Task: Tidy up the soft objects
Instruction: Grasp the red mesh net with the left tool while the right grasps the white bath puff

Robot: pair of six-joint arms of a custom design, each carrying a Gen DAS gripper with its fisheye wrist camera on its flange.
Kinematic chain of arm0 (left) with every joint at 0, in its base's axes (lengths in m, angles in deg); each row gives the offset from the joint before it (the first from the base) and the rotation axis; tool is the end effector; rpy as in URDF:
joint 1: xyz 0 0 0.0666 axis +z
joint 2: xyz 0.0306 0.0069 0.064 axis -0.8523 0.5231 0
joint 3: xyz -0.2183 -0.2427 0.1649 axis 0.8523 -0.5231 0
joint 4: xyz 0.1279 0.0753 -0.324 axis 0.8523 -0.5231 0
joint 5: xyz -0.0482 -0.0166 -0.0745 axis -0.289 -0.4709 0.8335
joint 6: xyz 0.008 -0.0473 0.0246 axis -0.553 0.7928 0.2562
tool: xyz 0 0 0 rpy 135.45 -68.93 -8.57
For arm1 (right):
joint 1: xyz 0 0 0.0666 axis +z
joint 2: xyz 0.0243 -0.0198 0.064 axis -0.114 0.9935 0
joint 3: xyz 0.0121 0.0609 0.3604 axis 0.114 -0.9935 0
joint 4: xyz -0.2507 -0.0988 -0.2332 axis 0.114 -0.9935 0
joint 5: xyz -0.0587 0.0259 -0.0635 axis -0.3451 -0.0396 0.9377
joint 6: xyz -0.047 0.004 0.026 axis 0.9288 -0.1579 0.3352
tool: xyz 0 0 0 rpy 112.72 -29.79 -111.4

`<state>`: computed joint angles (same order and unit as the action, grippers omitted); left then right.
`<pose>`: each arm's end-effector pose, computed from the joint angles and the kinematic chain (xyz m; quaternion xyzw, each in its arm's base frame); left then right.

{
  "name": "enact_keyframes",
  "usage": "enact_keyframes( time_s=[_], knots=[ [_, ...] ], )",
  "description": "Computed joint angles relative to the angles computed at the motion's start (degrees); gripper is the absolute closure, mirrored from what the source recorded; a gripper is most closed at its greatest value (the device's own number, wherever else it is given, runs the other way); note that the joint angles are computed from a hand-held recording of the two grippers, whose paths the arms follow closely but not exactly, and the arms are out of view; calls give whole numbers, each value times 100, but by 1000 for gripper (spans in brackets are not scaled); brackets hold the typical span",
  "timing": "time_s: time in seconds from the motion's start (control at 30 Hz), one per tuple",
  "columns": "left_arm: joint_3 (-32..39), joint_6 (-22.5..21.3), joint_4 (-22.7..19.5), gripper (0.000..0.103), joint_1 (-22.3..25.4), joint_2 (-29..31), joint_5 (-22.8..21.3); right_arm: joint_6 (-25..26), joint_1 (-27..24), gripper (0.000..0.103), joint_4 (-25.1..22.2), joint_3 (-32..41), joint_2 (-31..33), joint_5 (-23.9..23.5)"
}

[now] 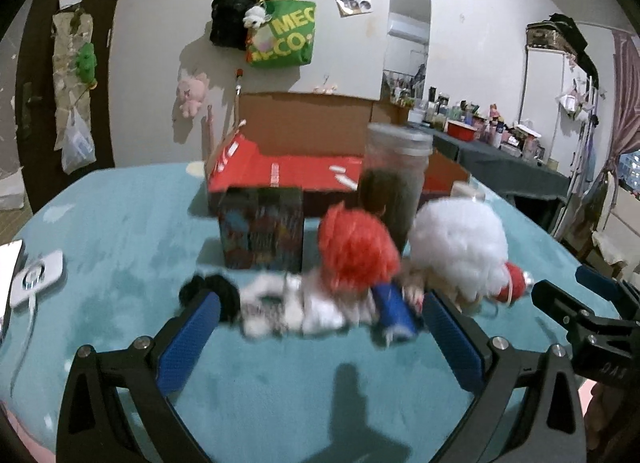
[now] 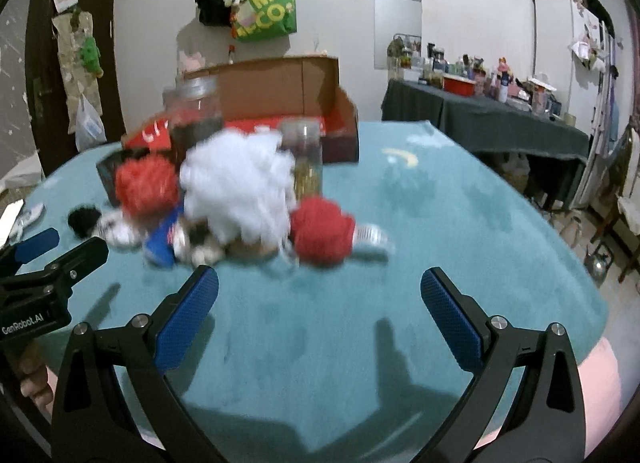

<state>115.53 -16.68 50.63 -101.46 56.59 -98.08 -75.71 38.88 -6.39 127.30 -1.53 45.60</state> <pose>0.3138 -0.2650 0.3726 -0.0313 0.8618 -0.0277 0.5055 0.3356 0.3143 0.3714 -0.0532 0.8707 0.0475 0.4865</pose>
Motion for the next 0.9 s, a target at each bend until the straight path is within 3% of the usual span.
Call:
enact_keyframes(
  time_s=[0.13,0.27,0.53,0.63,0.8,0.9],
  knots=[
    [252,-351,6,0,158,71,251,328,-181,0,96,286,90,-352],
    [489,-641,-6,0,346,210,493,578,-404,0,153,584,256,-1015],
    [954,-938,-273,2,637,574,970,970,-876,0,-186,1400,836,-2542],
    [1032,-927,-406,8,675,663,1095,1103,-962,0,-400,1670,1059,-2941],
    [1161,-949,-582,32,758,799,1475,1193,-1069,1,-716,2006,1386,-3608],
    [1134,-897,-625,56,824,772,1846,1168,-1115,17,-817,2101,1504,-4059]
  ],
)
